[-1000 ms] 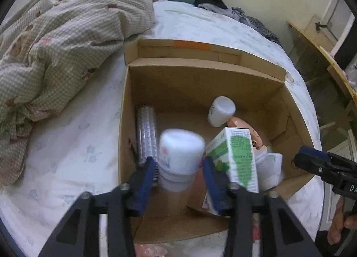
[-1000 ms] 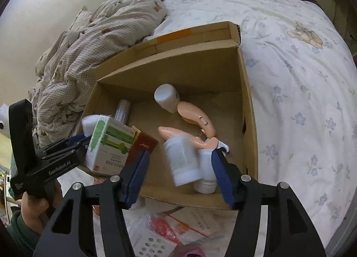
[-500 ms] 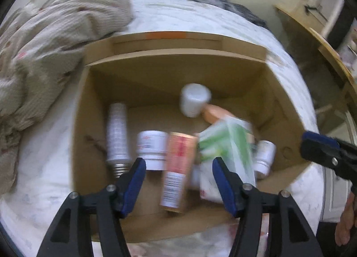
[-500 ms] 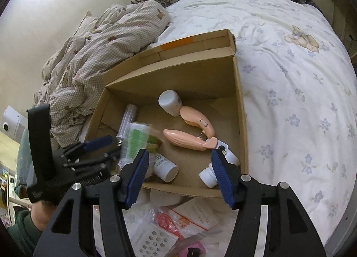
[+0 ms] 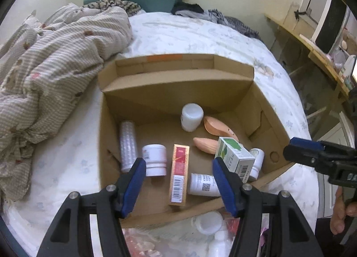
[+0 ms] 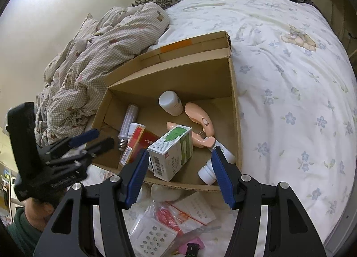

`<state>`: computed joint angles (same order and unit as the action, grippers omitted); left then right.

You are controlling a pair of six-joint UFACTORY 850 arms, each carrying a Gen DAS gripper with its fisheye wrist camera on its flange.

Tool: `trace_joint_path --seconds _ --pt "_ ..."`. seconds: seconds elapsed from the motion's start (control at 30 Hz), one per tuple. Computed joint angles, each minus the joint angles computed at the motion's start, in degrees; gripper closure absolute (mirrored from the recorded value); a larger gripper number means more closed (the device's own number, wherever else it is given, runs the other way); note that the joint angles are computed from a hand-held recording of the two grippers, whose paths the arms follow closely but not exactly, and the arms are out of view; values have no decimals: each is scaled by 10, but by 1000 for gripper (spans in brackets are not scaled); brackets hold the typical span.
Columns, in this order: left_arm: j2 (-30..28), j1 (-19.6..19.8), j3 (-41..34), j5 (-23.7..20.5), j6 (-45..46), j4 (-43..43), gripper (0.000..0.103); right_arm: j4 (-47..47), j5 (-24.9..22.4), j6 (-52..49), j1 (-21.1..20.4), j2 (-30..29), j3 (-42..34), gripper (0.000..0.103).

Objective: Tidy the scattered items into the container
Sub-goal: 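Release the pill jar and labelled bottle into the box with both tools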

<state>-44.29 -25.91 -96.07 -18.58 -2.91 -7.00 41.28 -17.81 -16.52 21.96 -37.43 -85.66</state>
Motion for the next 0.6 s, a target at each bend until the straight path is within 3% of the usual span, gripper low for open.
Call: trace_joint_path --seconds 0.47,0.6 --pt "30 1 26 7 -41 42 40 57 14 -60 -3 30 35 40" --pt "38 1 34 7 -1 5 40 79 14 -88 -3 38 44 40"
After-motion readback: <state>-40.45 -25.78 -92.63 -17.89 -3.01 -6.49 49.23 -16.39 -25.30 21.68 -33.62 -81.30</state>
